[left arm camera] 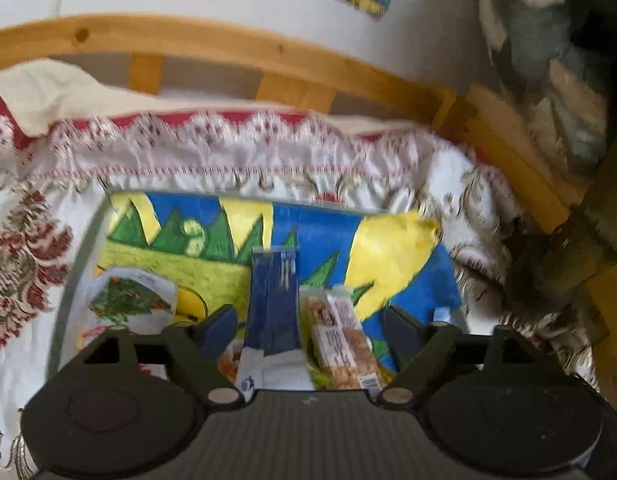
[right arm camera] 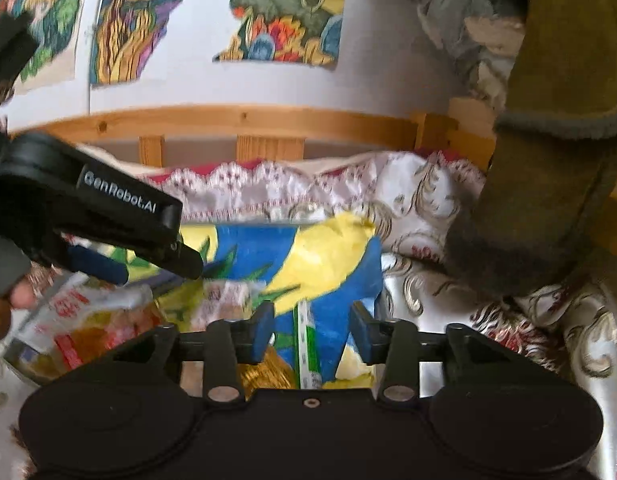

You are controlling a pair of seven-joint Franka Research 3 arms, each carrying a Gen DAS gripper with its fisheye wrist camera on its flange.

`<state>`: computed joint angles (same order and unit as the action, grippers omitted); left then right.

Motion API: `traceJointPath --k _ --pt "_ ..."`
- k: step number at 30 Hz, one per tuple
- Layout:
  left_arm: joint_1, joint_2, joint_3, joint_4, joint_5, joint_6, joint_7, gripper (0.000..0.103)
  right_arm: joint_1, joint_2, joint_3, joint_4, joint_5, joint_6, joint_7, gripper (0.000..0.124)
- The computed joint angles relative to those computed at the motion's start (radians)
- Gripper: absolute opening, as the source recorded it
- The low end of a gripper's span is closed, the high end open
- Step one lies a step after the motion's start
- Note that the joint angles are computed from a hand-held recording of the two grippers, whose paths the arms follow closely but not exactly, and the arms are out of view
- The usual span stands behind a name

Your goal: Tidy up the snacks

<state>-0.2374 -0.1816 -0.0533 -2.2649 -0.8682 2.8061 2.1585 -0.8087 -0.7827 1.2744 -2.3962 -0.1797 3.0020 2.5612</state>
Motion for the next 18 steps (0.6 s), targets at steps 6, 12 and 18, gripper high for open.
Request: traceJointPath --k 6,12,18 --pt "-0.071 -0.108 0.053 -0.074 -0.199 0.110 0.168 0.098 0.102 -0.061 -0.096 -0.030 0.017 -0.002 0.033 0.071" --pt "-0.178 -0.239 0.135 -0.165 -0.349 0.235 0.342 0.102 0.216 -0.116 -0.186 -0.052 0.011 -0.027 0.055 0.080" --pt "-0.180 -0.409 0.138 -0.310 -0.294 0.308 0.234 0.102 0.321 -0.180 -0.251 -0.076 0.004 -0.063 0.090 0.088"
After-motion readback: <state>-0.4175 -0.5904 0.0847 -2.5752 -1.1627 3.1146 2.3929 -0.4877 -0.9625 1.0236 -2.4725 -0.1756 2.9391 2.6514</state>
